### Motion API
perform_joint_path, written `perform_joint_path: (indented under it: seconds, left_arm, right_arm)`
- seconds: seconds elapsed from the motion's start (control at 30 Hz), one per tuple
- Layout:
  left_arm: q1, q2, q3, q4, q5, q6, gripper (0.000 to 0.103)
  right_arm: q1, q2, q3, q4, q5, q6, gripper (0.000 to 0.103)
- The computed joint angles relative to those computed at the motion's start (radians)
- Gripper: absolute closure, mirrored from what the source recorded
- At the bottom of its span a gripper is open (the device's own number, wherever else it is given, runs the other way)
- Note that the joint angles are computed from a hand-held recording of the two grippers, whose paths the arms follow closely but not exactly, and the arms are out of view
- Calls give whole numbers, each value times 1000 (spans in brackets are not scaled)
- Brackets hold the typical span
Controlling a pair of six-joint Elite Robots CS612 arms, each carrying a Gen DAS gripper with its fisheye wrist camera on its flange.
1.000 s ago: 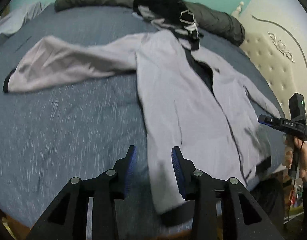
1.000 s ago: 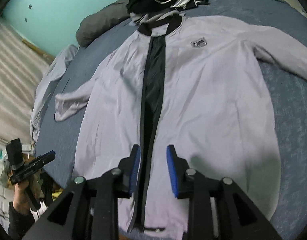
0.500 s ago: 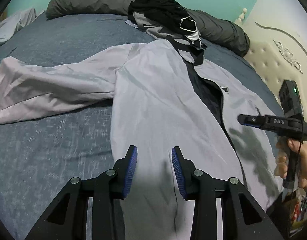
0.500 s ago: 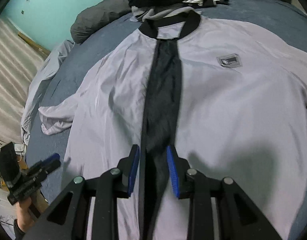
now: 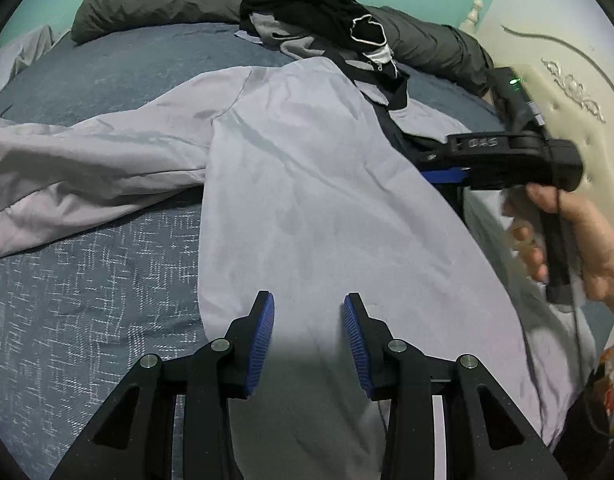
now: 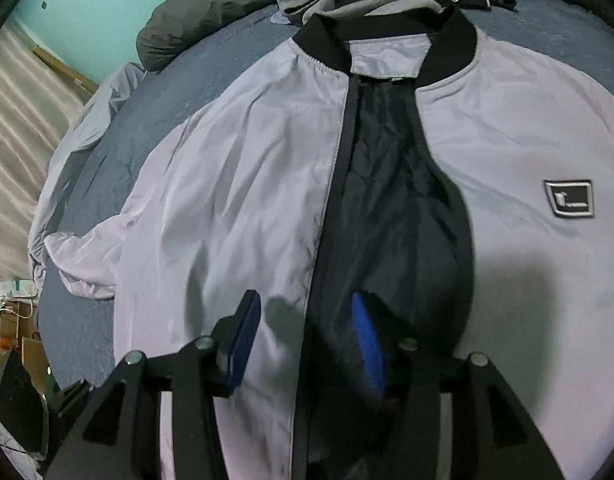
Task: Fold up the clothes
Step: 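Grasp the black zipper placket with the right tool and straighten it toward the collar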
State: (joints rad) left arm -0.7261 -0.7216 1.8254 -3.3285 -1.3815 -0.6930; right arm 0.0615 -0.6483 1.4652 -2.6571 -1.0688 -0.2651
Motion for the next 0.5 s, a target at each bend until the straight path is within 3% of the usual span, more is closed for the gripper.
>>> perform_joint_path:
  seconds: [0.13, 0.2, 0.3, 0.5]
  left_arm:
    - [6, 6, -1, -31, -33, -7, 63]
    - [8, 6, -1, -38, -37, -12, 63]
    - [11, 6, 3, -43, -35, -18, 63]
    - [14, 5, 12, -56, -27, -26, 63]
  right_arm:
    - [13, 14, -19, 4, -32, -15, 56]
    - [18, 16, -17, -21, -60, -13, 78]
    - [21, 10, -4, -48, -66, -8, 94]
    - [30, -26, 38, -121, -126, -38, 99]
